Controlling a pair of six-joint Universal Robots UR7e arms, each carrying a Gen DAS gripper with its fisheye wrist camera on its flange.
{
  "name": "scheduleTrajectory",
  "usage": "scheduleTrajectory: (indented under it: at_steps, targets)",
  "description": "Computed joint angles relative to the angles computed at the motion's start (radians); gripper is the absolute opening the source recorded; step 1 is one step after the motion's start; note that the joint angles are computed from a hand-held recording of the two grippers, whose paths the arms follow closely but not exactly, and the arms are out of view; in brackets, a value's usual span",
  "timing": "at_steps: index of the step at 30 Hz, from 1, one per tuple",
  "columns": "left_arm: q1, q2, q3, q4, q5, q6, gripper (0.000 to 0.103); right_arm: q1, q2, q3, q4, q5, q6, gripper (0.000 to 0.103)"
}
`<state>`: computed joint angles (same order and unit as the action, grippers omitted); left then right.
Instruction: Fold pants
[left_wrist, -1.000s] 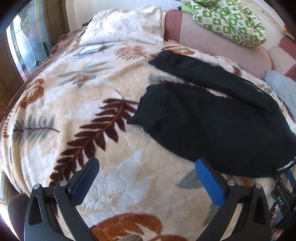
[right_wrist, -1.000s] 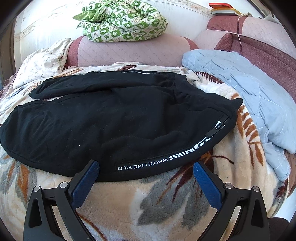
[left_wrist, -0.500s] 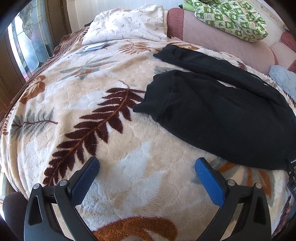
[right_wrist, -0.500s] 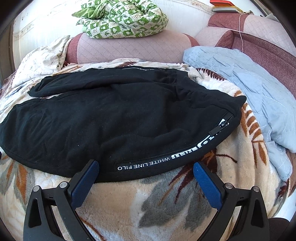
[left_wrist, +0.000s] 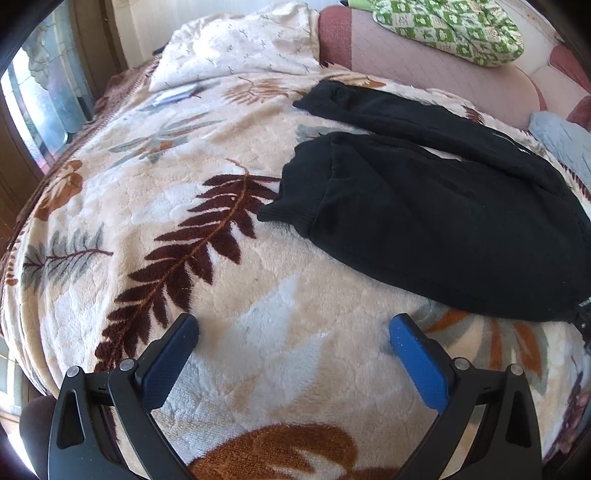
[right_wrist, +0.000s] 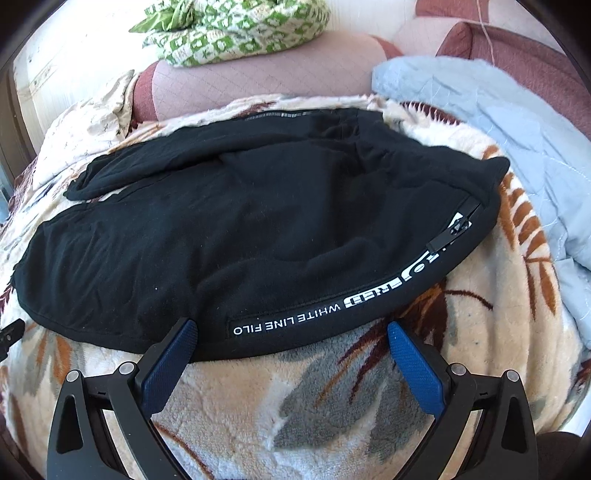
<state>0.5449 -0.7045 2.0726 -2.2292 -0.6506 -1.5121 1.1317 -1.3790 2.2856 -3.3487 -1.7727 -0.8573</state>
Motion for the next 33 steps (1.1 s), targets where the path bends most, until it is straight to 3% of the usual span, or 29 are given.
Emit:
scheduleTrajectory:
  at_steps: [3, 5, 9, 13, 16, 20, 24, 26, 33]
  targets:
    - [-0.009, -0.053, 0.035, -0.049, -0.011, 0.036, 0.082, 0.024, -0.015, -0.019, 0.073, -0.051, -0.004, 0.103]
    - [-0.026, -0.101, 0.055, -0.040, 0.005, 0.042, 0.082, 0.038, -0.050, -0.010, 0.095, -0.070, -0.035, 0.102]
    - [-0.051, -0.178, 0.073, -0.031, 0.067, 0.118, 0.082, 0.040, -0.126, 0.036, 0.033, 0.001, -0.164, 0.102]
    - [-0.014, -0.206, 0.051, -0.110, 0.093, 0.272, 0.082, 0.074, -0.145, -0.042, 0.141, 0.009, -0.190, 0.103]
    - [0.045, -0.190, 0.015, -0.287, 0.070, 0.451, 0.082, 0.122, -0.089, -0.145, 0.221, -0.018, -0.175, 0.103]
    - [0.121, -0.132, -0.077, -0.396, 0.039, 0.605, 0.081, 0.191, 0.039, -0.320, 0.344, -0.061, -0.164, 0.103]
    - [0.170, -0.073, -0.166, -0.414, 0.043, 0.676, 0.079, 0.240, 0.175, -0.475, 0.380, -0.137, -0.142, 0.103]
    - [0.183, -0.049, -0.196, -0.415, 0.047, 0.700, 0.079, 0.248, 0.209, -0.517, 0.403, -0.141, -0.116, 0.103]
    - [0.215, 0.021, -0.282, -0.347, 0.078, 0.725, 0.079, 0.267, 0.307, -0.573, 0.367, -0.169, -0.132, 0.103]
